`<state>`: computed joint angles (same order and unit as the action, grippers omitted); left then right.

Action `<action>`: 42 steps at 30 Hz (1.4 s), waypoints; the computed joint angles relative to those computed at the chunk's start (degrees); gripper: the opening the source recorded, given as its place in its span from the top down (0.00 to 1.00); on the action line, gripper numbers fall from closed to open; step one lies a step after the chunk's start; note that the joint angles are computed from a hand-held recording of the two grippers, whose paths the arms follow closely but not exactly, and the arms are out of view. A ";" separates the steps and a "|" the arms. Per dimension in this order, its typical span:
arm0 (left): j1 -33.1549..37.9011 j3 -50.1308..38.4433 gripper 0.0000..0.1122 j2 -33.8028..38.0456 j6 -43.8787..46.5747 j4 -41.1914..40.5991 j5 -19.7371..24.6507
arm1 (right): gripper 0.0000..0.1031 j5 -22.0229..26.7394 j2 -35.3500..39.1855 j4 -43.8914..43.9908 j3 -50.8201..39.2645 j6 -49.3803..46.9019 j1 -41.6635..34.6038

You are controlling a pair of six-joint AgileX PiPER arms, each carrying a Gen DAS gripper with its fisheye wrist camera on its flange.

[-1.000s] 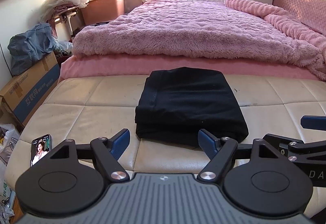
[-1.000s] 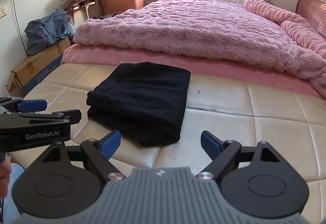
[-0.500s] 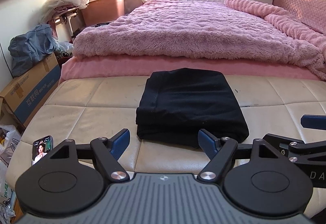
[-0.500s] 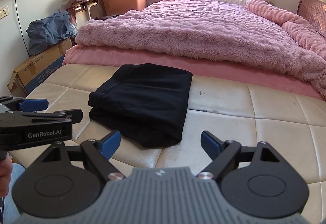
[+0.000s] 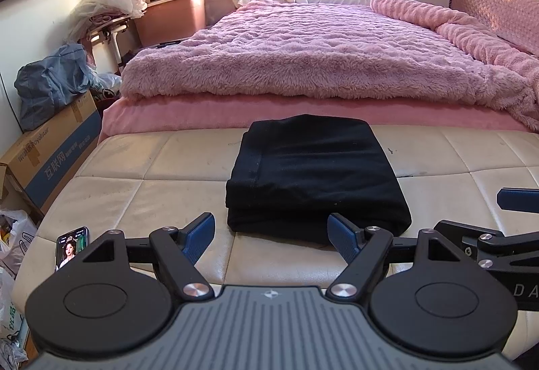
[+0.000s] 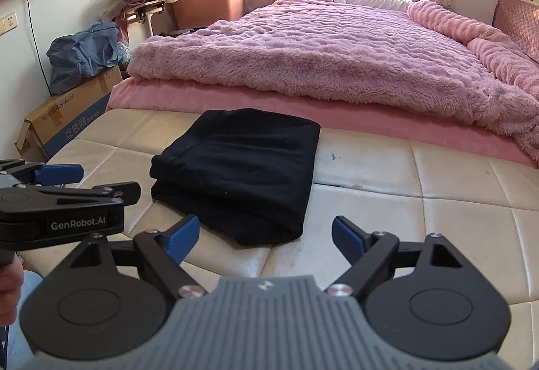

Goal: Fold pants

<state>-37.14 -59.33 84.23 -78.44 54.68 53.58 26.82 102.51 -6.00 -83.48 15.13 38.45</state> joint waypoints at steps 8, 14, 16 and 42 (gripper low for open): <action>-0.28 -0.06 0.21 -0.36 0.22 0.22 0.47 | 0.20 -0.23 -0.49 -0.58 0.34 0.51 0.01; -0.36 0.07 0.21 -0.92 0.64 0.48 0.60 | 0.20 -0.94 -1.08 -1.18 1.21 1.23 0.04; -0.36 0.07 0.21 -0.92 0.64 0.48 0.60 | 0.20 -0.98 -1.14 -1.11 1.29 1.15 0.02; -0.63 -0.10 0.21 -1.32 0.67 0.07 1.21 | 0.20 -1.26 -1.74 -1.33 1.75 1.36 0.00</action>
